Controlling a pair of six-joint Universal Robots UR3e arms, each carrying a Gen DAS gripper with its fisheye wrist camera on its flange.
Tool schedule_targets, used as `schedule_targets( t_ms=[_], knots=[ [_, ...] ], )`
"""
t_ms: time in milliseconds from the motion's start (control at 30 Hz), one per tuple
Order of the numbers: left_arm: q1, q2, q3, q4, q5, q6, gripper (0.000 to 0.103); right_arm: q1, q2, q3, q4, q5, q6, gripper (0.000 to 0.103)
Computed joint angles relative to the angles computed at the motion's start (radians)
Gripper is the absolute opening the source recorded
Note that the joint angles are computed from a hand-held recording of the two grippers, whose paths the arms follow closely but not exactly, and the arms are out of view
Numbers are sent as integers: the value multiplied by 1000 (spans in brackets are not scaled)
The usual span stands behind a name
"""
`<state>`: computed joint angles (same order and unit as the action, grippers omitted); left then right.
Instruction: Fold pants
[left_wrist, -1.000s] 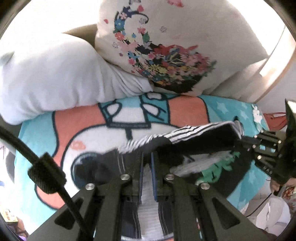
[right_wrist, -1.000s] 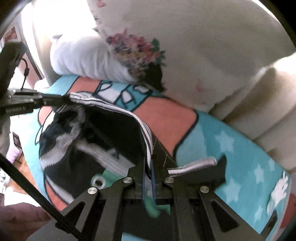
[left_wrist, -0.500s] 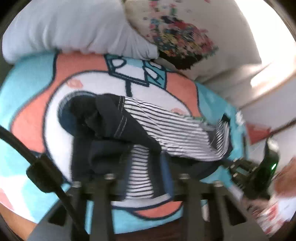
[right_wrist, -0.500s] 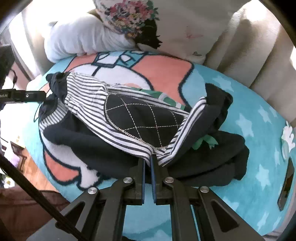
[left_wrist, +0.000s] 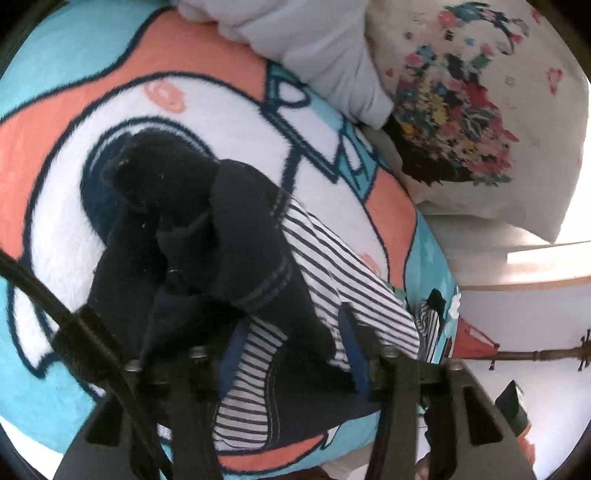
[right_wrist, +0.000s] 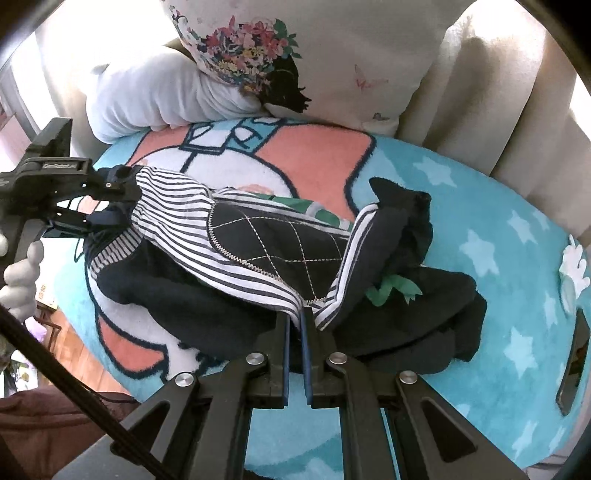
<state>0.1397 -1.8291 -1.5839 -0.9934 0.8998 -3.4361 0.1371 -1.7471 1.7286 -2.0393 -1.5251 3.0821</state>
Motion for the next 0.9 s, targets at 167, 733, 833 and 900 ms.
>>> schedule_targets(
  t_ms=[167,733,833,900],
  knots=[
    [6,75,-68,44,16,5,7,-29,-28,16,22,40,-6,5],
    [113,371,-369,-81,47,206,14,-195,-179,181,137,188,4,8],
    [210,500,-406,-174,-16,329,27,-224,-228,143,143,157,12,30],
    [285,576,-415,-268,-59,406,27,-192,-207,112,85,98,29,52]
  ],
)
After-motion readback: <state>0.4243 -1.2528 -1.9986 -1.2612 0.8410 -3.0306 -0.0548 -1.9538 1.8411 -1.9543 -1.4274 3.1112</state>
